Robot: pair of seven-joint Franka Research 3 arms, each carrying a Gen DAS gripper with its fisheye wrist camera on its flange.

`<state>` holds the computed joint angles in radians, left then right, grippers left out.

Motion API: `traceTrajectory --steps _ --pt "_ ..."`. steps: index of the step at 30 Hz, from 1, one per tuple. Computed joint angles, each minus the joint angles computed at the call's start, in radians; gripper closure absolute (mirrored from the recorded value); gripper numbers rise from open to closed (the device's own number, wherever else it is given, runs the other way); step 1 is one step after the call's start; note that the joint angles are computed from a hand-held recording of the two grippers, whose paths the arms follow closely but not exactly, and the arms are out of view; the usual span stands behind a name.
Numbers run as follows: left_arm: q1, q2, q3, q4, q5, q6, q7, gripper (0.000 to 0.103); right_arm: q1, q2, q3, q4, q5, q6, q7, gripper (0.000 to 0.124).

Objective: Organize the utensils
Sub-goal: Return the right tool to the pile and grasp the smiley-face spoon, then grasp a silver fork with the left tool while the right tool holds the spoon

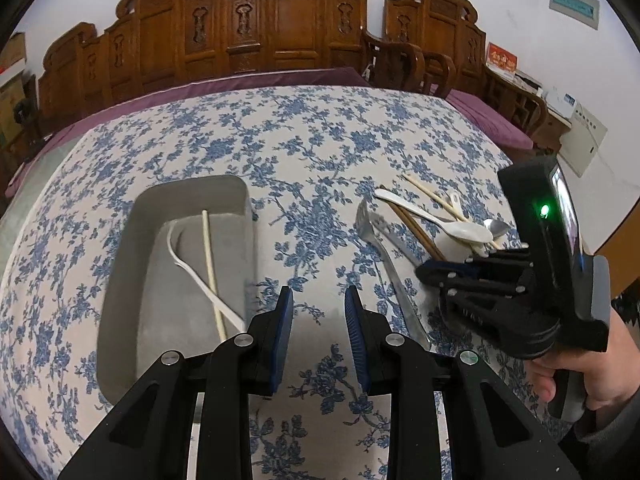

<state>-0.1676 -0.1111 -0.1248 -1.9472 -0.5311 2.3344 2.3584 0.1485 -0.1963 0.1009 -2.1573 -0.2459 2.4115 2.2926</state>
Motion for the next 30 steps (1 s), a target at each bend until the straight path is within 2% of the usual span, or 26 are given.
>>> traceTrajectory --steps 6,9,19,30 --pt "-0.014 0.017 -0.021 -0.004 0.037 0.021 -0.024 0.078 -0.013 -0.049 -0.007 -0.033 0.031 0.074 -0.015 0.117" --pt "-0.022 0.034 -0.032 -0.001 0.056 0.029 -0.038 0.078 -0.028 -0.073 -0.001 -0.048 0.031 0.085 -0.016 0.117" --pt "-0.051 0.1 -0.078 0.027 0.12 0.044 -0.094 0.078 -0.074 -0.133 0.006 -0.096 0.053 0.101 -0.038 0.117" --pt "-0.06 0.186 -0.117 0.101 0.222 0.037 -0.207 0.078 -0.096 -0.143 0.013 -0.109 0.057 0.106 -0.044 0.117"
